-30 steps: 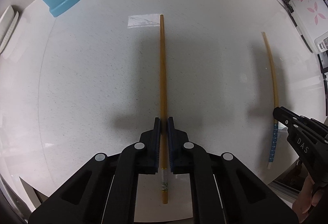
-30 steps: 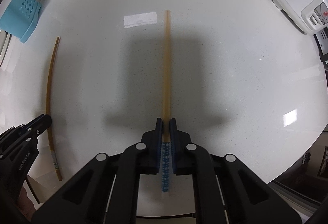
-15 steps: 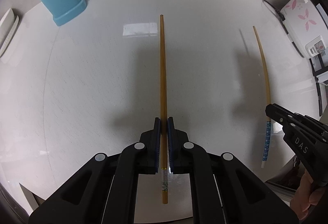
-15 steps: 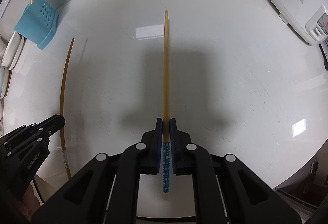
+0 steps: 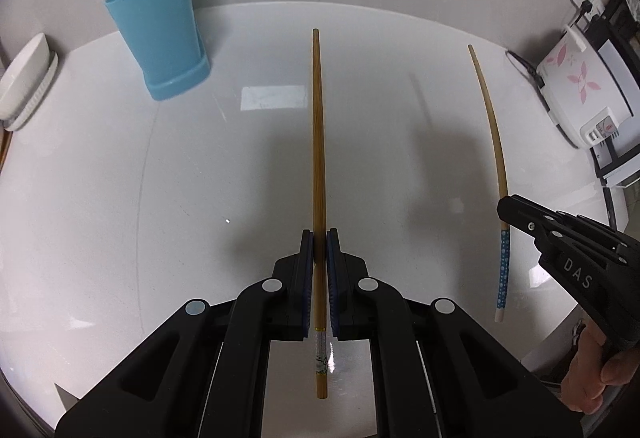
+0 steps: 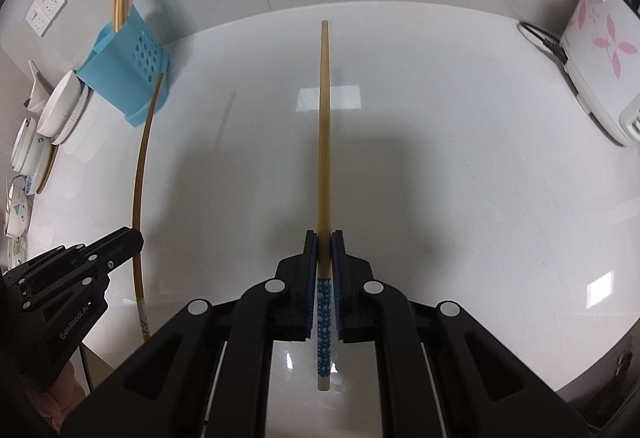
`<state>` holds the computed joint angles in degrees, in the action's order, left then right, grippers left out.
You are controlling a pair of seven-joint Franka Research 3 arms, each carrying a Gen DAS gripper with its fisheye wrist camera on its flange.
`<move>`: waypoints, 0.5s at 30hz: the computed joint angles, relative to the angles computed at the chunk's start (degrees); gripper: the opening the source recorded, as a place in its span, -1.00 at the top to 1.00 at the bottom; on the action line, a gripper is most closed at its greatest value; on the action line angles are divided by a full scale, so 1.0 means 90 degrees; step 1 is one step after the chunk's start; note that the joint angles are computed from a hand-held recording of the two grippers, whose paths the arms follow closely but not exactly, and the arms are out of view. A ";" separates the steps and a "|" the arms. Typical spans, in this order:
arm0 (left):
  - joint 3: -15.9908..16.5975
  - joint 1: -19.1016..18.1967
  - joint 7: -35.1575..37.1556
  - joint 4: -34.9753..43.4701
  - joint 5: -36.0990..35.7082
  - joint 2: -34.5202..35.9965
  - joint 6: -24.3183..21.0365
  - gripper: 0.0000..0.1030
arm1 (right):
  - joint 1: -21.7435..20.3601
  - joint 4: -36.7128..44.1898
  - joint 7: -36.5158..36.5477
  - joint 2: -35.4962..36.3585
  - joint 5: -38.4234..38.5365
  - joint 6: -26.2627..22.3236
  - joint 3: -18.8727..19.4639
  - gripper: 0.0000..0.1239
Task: Organize utensils
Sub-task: 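Lift both held chopsticks and carry them up to the blue holder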
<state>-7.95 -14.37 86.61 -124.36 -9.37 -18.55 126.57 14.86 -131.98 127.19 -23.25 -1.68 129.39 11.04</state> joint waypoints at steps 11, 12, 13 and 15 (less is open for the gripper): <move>0.0272 0.0197 0.0497 0.0166 -0.0213 -0.0078 0.0324 0.89 | 0.0029 0.0531 0.0011 0.0426 -0.0272 0.0421 0.0028 0.90; 0.0289 0.0222 0.0526 0.0201 -0.0213 -0.0073 0.0347 0.89 | 0.0038 0.0594 0.0020 0.0472 -0.0278 0.0441 0.0029 0.90; 0.0295 0.0243 0.0534 0.0230 -0.0215 -0.0063 0.0361 0.89 | 0.0048 0.0659 0.0013 0.0525 -0.0284 0.0452 0.0024 0.90; 0.0352 0.0281 0.0608 0.0314 -0.0288 -0.0052 0.0377 0.89 | 0.0082 0.0772 -0.0011 0.0610 -0.0310 0.0517 0.0026 0.90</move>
